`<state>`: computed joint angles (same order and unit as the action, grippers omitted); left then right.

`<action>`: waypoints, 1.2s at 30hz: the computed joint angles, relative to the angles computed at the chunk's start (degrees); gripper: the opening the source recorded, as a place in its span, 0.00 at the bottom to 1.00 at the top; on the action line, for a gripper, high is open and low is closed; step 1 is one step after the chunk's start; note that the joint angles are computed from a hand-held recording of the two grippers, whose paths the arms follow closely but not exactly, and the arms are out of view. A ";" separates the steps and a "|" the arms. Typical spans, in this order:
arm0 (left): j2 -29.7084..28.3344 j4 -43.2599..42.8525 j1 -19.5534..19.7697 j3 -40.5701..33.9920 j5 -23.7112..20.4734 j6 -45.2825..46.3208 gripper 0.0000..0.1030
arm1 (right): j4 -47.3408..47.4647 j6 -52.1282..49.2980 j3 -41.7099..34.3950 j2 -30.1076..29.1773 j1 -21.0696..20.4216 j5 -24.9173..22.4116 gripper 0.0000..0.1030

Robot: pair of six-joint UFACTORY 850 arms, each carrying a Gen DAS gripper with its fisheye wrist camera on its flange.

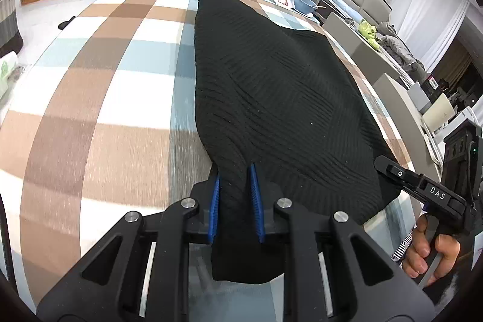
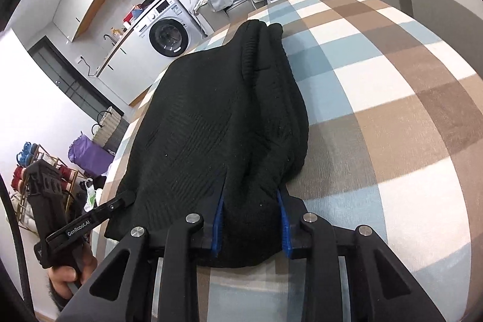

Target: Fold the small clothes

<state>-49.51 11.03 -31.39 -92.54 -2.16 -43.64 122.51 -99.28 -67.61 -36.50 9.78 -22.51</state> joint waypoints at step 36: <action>-6.64 22.28 2.31 -13.08 -5.87 -19.60 0.31 | -19.73 19.67 -13.48 -5.63 1.93 12.49 0.40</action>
<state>-56.14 33.31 -29.08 -105.62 -8.03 -63.24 102.78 -79.61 -81.10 -42.13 11.71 -10.02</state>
